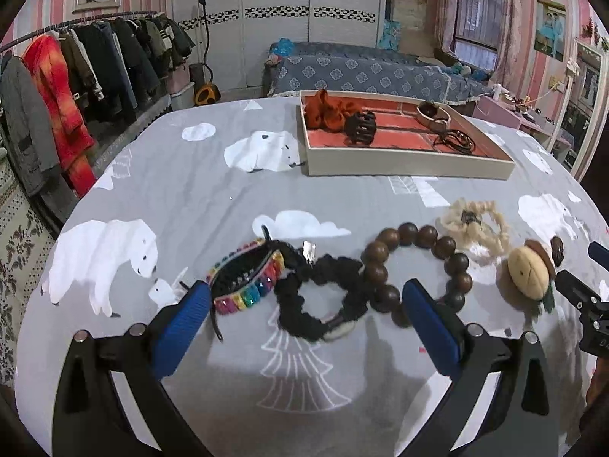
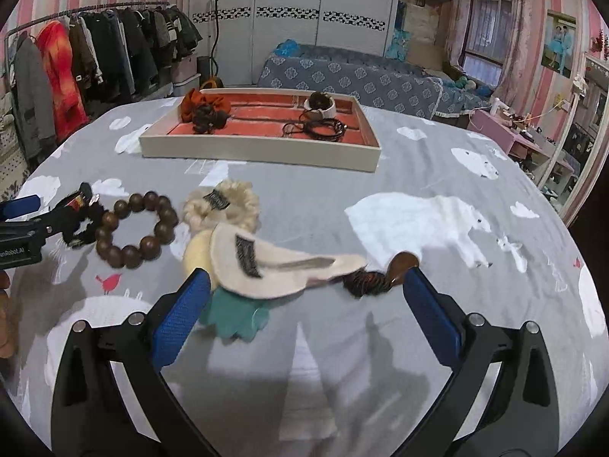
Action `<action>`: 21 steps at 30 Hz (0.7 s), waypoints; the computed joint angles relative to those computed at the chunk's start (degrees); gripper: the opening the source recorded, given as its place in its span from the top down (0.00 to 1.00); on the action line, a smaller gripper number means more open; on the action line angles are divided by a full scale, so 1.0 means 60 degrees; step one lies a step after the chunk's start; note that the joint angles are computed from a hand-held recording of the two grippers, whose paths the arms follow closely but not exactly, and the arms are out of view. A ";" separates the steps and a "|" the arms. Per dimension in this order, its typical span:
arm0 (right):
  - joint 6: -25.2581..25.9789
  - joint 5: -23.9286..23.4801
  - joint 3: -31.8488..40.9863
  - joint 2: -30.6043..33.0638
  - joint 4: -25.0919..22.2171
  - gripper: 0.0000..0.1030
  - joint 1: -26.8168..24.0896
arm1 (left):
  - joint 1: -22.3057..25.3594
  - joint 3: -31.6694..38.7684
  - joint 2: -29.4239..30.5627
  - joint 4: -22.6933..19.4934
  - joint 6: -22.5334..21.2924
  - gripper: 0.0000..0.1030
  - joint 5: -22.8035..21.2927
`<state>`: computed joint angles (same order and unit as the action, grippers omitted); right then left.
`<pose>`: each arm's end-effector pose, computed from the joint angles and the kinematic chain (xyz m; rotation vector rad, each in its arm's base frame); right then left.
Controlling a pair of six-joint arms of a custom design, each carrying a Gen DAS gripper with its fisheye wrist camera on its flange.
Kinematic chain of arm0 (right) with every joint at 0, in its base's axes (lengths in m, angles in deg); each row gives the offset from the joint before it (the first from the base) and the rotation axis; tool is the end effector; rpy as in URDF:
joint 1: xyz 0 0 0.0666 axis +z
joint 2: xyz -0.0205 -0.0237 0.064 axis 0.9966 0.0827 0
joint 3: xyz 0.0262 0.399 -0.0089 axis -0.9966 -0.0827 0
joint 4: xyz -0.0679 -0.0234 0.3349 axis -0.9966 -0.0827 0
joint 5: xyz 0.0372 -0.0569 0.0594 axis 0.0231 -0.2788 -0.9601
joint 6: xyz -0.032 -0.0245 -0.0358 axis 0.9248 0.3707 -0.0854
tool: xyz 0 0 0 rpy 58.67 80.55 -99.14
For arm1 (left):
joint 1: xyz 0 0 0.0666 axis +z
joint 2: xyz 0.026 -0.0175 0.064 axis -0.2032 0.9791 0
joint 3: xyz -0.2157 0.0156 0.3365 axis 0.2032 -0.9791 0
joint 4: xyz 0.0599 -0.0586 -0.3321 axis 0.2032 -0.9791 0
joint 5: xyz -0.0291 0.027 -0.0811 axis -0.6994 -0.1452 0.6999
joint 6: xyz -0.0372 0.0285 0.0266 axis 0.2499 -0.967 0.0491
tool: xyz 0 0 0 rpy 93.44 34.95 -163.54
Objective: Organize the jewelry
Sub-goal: 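Move both tools back toward the remaining jewelry on the bed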
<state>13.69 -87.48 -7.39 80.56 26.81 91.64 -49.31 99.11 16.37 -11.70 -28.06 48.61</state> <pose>0.3570 0.0489 0.4369 -0.6776 2.2263 0.1848 0.2491 -0.1651 0.4250 -0.4721 2.3196 0.1789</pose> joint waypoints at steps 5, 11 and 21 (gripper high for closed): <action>0.0158 0.0265 -0.0337 -0.0204 0.0034 0.04 0.0254 | -0.0070 -0.0219 -0.0012 0.0089 0.0083 0.04 0.0251; 0.0275 0.1035 -0.0377 0.0050 0.0418 0.04 0.0829 | -0.0031 -0.0385 -0.0057 0.0349 0.0029 0.05 0.0273; 0.0336 0.0708 -0.0012 0.0484 0.0384 0.10 0.0842 | 0.0204 -0.0526 0.0060 0.0774 -0.0568 0.38 0.0862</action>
<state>15.71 -83.24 -7.46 83.46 29.11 96.69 -48.09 95.96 16.74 -7.05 -31.46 53.78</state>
